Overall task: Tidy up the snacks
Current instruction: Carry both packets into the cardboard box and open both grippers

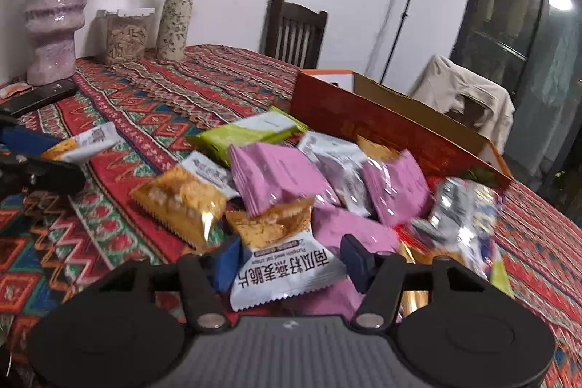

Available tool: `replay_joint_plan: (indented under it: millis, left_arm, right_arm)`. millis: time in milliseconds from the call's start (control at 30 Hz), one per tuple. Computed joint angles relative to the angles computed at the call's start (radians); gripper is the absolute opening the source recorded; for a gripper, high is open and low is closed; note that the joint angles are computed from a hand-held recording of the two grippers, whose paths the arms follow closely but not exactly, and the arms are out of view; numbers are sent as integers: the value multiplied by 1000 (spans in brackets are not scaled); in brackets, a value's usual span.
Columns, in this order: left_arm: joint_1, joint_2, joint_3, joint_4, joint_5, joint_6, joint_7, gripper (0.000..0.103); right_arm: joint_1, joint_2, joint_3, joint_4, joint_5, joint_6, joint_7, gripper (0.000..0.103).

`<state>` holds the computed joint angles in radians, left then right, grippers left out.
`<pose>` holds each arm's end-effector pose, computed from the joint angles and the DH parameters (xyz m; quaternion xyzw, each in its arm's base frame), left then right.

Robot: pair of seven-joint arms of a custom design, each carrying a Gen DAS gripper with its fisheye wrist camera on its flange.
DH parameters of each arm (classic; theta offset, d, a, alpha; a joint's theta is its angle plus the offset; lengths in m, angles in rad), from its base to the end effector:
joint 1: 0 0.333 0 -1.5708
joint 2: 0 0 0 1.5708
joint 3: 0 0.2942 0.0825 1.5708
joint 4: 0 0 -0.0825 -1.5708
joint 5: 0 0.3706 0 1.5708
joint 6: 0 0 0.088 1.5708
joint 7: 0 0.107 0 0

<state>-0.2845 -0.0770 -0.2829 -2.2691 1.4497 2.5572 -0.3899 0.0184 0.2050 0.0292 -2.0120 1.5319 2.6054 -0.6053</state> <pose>0.4322 -0.2936 0.4033 -0.6862 0.5422 -0.3301 0.3552 0.5964 0.0069 0.3651 -0.8342 0.2634 -0.2603 0.4087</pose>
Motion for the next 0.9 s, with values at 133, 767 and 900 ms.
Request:
replay_joint_plan:
  millis: [133, 767, 900]
  left_arm:
    - [-9, 42, -1, 41, 31, 29, 1, 42]
    - [49, 152, 90, 323, 55, 260, 247, 42]
    - [71, 278, 122, 556, -83, 254, 542, 42]
  right_arm:
    - [-39, -53, -40, -66, -85, -90, 134, 54]
    - [-190, -41, -128, 49, 62, -485, 257, 53]
    - [-193, 79, -84, 304, 71, -444, 295, 53]
